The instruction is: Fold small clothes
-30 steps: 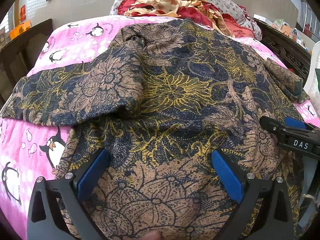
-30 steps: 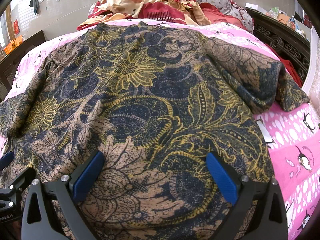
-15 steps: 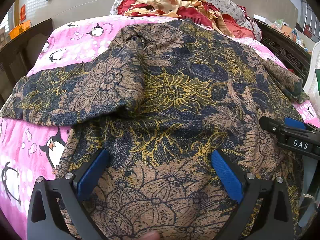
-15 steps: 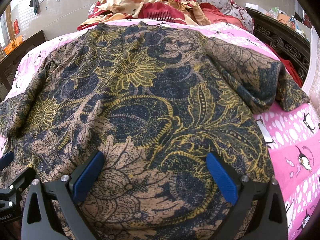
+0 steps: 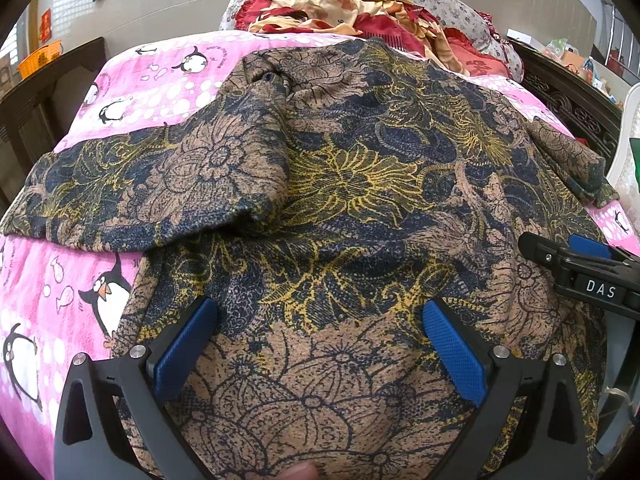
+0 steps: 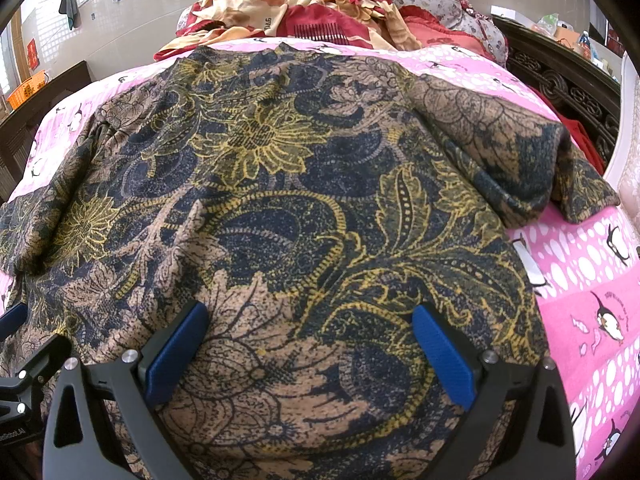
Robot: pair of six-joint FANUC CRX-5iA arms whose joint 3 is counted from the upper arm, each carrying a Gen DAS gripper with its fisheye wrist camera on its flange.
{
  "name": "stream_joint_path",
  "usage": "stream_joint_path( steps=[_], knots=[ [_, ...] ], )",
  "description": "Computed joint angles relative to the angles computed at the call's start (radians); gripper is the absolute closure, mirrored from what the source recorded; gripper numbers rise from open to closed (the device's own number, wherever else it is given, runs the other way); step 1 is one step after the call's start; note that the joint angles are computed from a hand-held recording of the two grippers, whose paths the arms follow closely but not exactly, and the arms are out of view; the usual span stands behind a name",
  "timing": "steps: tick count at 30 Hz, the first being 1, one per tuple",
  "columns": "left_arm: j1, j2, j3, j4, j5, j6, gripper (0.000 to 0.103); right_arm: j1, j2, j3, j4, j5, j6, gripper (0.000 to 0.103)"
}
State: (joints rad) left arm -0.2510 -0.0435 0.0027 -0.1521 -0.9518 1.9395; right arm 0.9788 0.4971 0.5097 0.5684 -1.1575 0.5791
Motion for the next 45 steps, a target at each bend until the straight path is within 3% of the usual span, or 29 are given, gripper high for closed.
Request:
stream_joint_path(
  steps=[26, 28, 30, 35, 39, 43, 45],
  knots=[
    [-0.014, 0.013, 0.021, -0.018, -0.023, 0.008, 0.015, 0.001, -0.001, -0.001, 0.001, 0.0, -0.002, 0.0],
    [-0.015, 0.013, 0.02, -0.018, -0.02, 0.01, 0.015, 0.014, 0.035, 0.038, 0.043, -0.054, -0.071, 0.0],
    [-0.017, 0.014, 0.023, -0.023, -0.024, 0.011, 0.015, 0.025, 0.067, 0.075, 0.073, -0.096, -0.05, 0.0],
    [-0.021, 0.016, 0.026, -0.03, -0.028, 0.014, 0.015, 0.012, 0.04, 0.046, 0.037, -0.048, -0.074, 0.0],
    [-0.025, 0.02, 0.033, -0.041, -0.038, 0.016, 0.015, 0.013, 0.051, 0.059, 0.043, -0.068, -0.06, 0.0],
    [0.005, 0.007, 0.008, 0.018, -0.013, -0.021, 0.015, 0.018, 0.078, 0.101, 0.056, -0.113, -0.061, 0.0],
    [0.057, -0.023, -0.051, 0.133, 0.034, -0.111, 0.016, 0.017, 0.075, 0.099, 0.052, -0.109, -0.06, 0.0]
  ],
)
